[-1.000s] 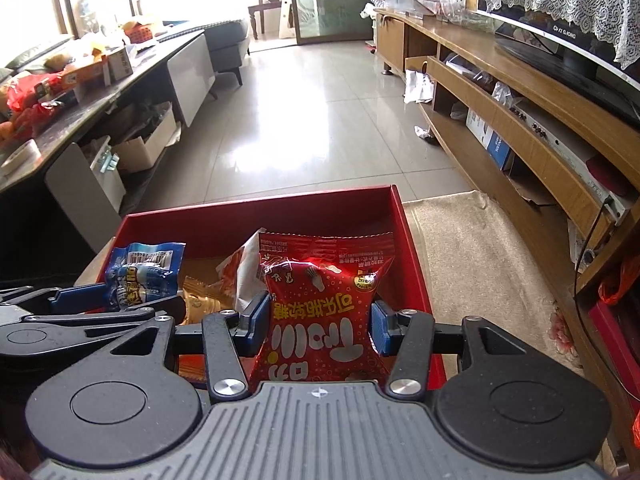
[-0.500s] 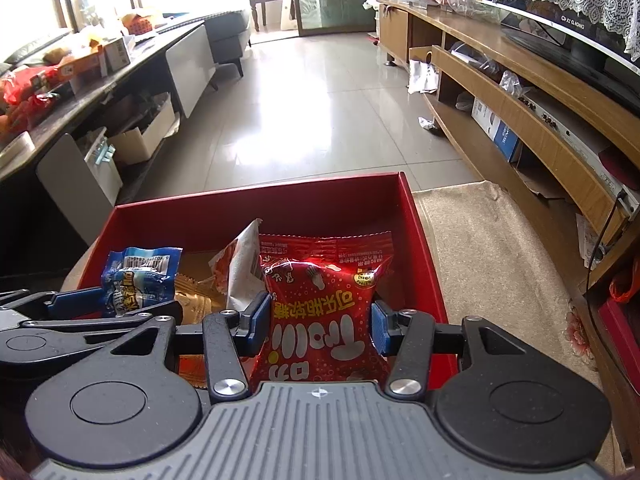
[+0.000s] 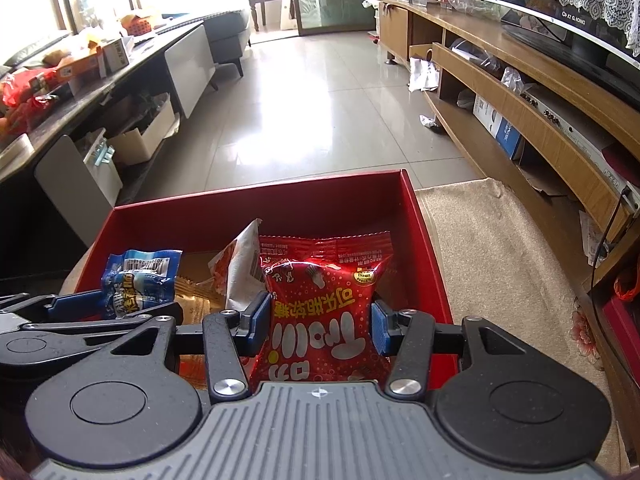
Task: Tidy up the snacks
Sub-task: 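Lower both packs into the red box and open both tools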
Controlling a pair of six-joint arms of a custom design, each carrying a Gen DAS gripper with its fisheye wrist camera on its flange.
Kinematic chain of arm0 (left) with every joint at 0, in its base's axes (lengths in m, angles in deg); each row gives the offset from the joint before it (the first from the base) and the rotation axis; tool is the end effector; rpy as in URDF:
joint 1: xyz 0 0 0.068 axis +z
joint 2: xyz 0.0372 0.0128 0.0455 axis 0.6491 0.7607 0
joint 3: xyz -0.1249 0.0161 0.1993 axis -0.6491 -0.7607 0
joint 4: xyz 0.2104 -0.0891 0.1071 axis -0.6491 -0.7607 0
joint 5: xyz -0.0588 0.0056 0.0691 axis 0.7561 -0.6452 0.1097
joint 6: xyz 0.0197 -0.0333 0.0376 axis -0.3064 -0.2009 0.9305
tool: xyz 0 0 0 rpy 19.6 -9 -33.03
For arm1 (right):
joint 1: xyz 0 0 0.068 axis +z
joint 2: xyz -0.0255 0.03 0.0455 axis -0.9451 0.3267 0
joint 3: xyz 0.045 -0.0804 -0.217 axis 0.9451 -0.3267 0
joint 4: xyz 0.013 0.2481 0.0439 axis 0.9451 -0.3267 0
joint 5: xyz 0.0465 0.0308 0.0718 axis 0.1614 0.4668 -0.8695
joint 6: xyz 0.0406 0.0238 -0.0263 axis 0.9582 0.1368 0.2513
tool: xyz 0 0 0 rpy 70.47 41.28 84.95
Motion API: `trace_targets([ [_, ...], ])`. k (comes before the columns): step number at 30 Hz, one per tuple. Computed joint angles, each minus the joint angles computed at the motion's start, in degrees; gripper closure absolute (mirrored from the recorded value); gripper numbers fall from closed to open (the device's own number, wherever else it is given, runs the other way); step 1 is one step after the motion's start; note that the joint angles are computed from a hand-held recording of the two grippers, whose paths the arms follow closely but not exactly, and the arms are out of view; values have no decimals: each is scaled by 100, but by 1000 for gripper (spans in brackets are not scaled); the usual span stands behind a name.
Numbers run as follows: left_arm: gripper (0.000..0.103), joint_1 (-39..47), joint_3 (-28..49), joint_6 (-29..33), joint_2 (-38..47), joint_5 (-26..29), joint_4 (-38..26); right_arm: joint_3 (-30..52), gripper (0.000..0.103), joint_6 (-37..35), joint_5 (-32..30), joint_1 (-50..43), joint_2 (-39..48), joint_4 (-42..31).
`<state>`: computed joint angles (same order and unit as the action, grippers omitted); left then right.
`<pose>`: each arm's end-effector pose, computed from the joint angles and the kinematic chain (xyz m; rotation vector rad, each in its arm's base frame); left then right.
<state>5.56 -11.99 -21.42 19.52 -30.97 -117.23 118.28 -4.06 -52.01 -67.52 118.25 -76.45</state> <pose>0.2458 -0.1638 0.2276 0.3825 2.4406 -0.1402 0.1713 0.0056 0.2346 0.3401 2.3548 0.0143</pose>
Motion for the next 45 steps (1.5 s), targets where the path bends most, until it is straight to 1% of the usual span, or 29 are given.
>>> trace_targets([
  [20,39,-154,20,49,305,-285,354,-238,44,-83,-49,-188,188,527],
  [29,39,-183,52,76,472,-354,502,-340,40,-127,-21,-263,282,746],
  [36,40,-264,64,117,622,-447,559,-416,36,-192,57,-314,420,887],
  [42,40,-266,99,90,684,-463,553,-419,35,-201,163,-243,490,949],
  [45,39,-258,102,104,677,-458,542,-397,35,-242,112,-284,507,925],
])
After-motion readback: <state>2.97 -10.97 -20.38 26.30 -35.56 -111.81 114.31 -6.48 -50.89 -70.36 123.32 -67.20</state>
